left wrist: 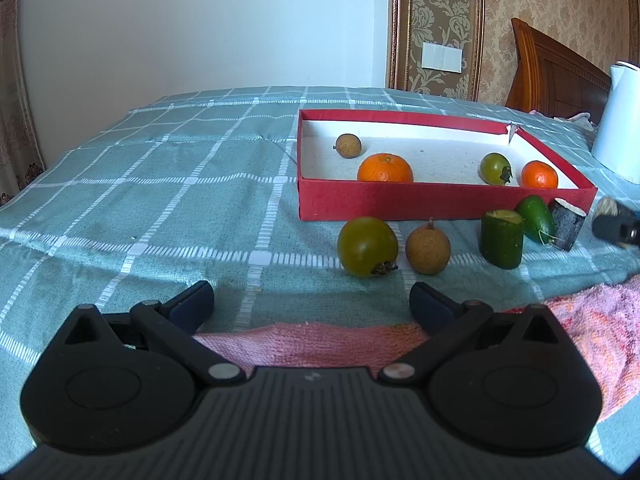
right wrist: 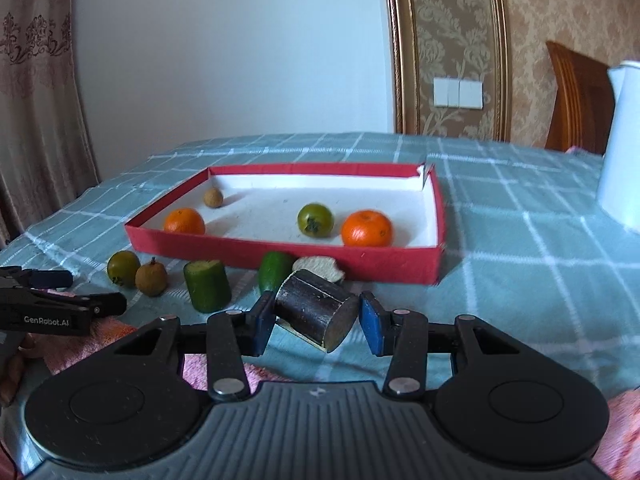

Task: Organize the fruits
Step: 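Carry the dark log with the right gripper over the tray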

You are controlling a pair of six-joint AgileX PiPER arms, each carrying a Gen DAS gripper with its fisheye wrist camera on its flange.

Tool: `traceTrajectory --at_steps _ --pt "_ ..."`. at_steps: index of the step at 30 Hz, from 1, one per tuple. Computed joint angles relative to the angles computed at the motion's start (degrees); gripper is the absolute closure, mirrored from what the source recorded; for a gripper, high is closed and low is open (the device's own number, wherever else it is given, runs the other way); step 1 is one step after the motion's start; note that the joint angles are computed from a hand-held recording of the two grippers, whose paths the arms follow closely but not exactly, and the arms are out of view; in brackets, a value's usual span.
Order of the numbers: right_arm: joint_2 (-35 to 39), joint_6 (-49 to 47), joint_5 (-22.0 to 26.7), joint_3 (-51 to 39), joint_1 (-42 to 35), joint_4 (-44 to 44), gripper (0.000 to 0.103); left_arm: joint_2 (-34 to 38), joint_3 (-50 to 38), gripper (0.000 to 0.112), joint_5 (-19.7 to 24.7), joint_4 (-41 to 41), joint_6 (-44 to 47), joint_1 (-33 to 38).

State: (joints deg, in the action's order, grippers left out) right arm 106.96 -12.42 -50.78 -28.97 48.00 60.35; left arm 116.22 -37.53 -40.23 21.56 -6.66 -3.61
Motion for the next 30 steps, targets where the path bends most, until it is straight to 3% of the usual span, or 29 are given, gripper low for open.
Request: traceTrajectory --at_steps 7,19,30 --pt "-1.25 -3.48 -0.4 -1.17 -5.15 -0.92 0.059 0.0 0.02 0.009 -0.03 -0.09 0.02 -0.08" --pt "0.6 -13.33 4.67 -9.83 -15.88 -2.98 0.059 0.07 0.03 0.009 -0.11 -0.18 0.12 -0.08" --pt "6.86 -26.86 13.71 -23.94 -24.28 2.01 0.059 0.19 0.0 0.009 -0.22 -0.06 0.13 0.05"
